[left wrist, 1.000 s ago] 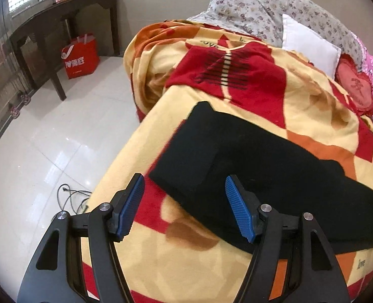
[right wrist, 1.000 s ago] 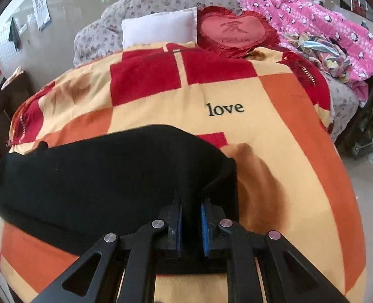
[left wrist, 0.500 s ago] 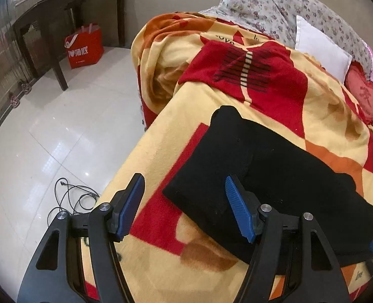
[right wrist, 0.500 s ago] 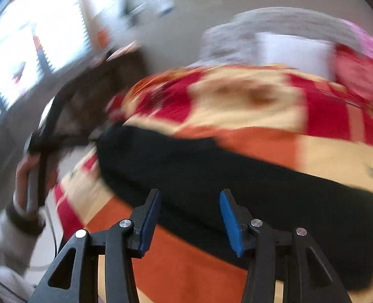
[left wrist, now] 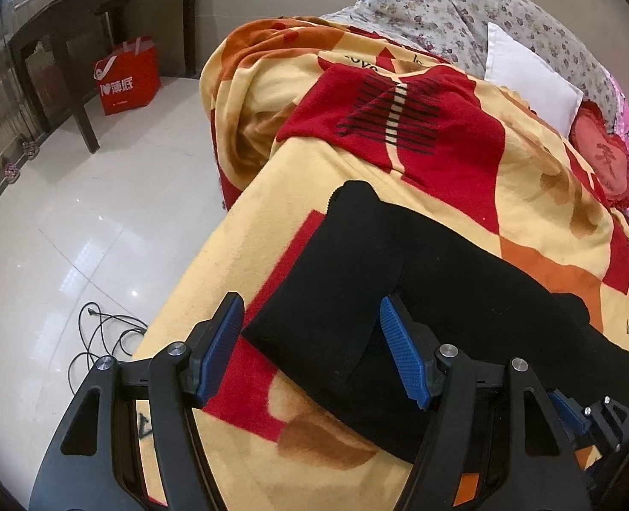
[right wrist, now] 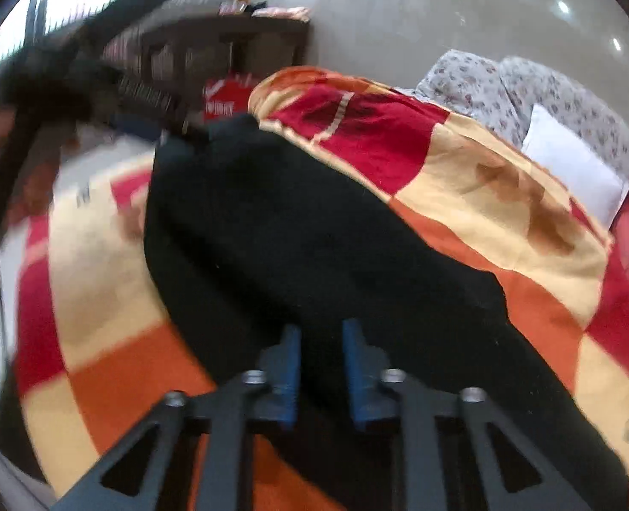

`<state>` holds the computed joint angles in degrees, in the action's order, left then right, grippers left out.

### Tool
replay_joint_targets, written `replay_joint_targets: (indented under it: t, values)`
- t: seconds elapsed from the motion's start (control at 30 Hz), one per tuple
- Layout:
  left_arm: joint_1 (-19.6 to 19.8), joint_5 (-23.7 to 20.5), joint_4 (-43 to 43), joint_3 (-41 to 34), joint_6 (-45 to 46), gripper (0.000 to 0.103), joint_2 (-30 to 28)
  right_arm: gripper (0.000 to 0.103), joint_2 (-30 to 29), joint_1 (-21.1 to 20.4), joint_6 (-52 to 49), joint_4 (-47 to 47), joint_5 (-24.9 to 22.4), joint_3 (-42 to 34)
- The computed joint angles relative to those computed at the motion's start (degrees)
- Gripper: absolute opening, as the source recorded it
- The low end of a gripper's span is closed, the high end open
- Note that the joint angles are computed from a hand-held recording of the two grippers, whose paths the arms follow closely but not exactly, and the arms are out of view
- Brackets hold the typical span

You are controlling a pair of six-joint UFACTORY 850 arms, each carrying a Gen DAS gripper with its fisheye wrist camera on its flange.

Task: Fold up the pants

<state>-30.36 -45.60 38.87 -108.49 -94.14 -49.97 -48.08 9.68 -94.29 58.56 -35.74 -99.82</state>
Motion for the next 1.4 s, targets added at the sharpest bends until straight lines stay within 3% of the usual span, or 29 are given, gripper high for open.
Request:
replay_joint_targets:
  t: [0.13,0.2,0.27,0.4,0.5,0.63,0.73,0.87,0.97,1.07,1.17,1.27,1.4]
  values:
    - [-0.63,-0.87,0.95,0.97,-0.67,0.067,1.14,0.006,-1.49,-2.48,8.12,-1.11,-13.27,-4.40]
    - [-1.24,-1.11,2.99,2.62,-2.75,0.067,2.51,0.005,0.25,-3.35,7.33,-0.32,-14.99,-2.25]
    - [-1.78,-1.86,4.90,3.70,-4.86,0.067,3.43,0.005,1.29,-3.43,6.87,-0.14,-15.33,-0.24]
    - [-2.30,-3.87,5.48,2.30,-5.14,0.067,2.58,0.007,0.35,-1.80,7.69,-1.07,-9.83,1.25]
    - [-3.02,-6.11,6.24,1.01,-4.24,0.067,1.90,0.012,1.40,-2.90,8.89,-1.49,-12.87,1.18]
    - [-3.89,-7.23,8.80,0.23,-5.15,0.067,1.70,0.022,1.52,-5.67,11.29,4.79,-15.18,-0.43]
    - [-3.96,-6.95,8.08,-2.29,-3.01,0.067,0.18,0.025,-0.24,-4.81,16.33,3.89,-7.95,-4.37]
    - [-3.97,-7.42,6.16,-6.58,0.59,0.067,-3.00,0.025,-5.51,-3.96,22.75,0.31,-12.17,-12.60]
    - [-3.54,-7.27,3.81,-9.53,3.10,0.067,-5.48,0.025,-8.09,-2.19,28.19,-5.91,-7.46,-16.15]
    - [-2.95,-8.69,0.66,-13.64,6.72,0.067,-8.75,0.023,-14.85,-1.96,38.77,-12.59,-10.52,-26.27]
    - [-2.62,-9.96,-0.15,-15.86,8.09,0.070,-10.60,0.023,-17.76,-1.77,40.40,-13.18,-11.05,-30.78]
    - [-2.60,-10.23,0.02,-15.98,8.04,0.072,-10.80,0.023,-16.96,-1.58,40.65,-14.70,-11.05,-30.36]
    - [-2.81,-10.00,0.47,-15.21,7.63,0.072,-10.25,0.024,-10.60,-2.63,34.86,-11.52,-9.11,-21.14]
